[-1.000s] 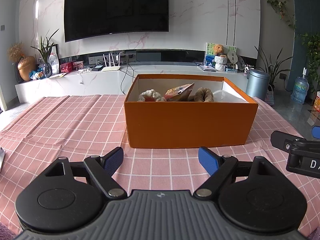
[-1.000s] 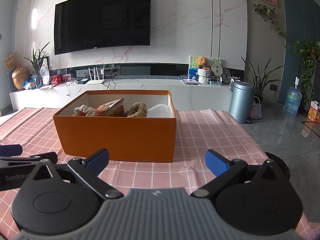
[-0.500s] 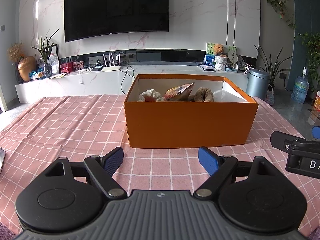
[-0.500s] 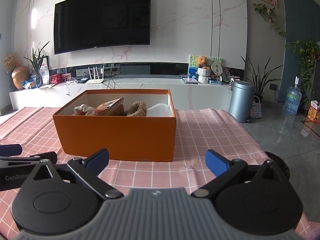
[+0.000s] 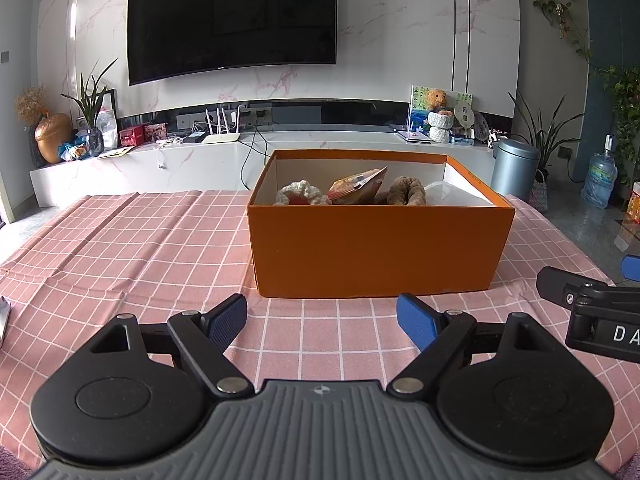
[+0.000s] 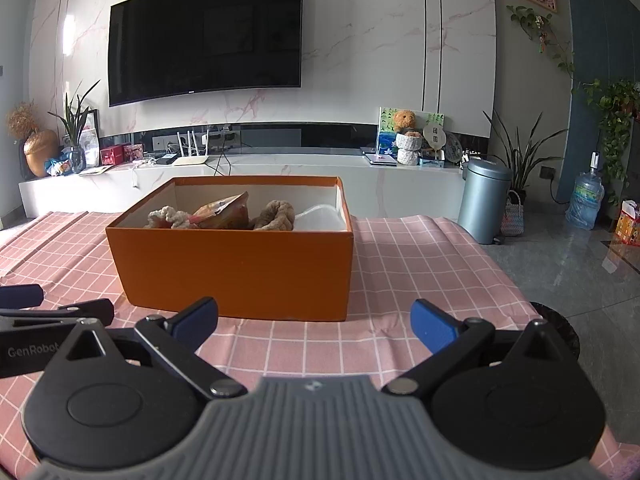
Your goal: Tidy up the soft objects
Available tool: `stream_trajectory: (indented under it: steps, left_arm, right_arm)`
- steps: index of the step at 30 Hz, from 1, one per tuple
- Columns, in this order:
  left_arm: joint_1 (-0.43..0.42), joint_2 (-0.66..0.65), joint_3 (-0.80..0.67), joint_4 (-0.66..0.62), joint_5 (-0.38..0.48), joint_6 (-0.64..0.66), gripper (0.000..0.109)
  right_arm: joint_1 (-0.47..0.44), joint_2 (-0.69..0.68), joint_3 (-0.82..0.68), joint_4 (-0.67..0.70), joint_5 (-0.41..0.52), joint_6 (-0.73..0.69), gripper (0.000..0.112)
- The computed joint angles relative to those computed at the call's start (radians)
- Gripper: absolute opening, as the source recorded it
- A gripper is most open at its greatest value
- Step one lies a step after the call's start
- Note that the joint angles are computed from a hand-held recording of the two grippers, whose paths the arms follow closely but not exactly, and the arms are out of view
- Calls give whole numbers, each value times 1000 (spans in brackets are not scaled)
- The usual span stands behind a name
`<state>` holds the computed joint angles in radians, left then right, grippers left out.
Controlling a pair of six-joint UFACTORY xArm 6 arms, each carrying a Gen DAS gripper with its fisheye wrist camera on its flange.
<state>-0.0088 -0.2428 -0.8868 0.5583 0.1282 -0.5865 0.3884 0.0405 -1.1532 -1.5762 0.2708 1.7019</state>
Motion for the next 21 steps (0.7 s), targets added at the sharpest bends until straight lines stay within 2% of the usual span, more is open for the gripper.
stream_trajectory:
  steps: [21]
  left_arm:
    - [0,-5,-8,44,25,-52,99]
  right_arm:
    - [-3,2,0,6,-6,-13,100]
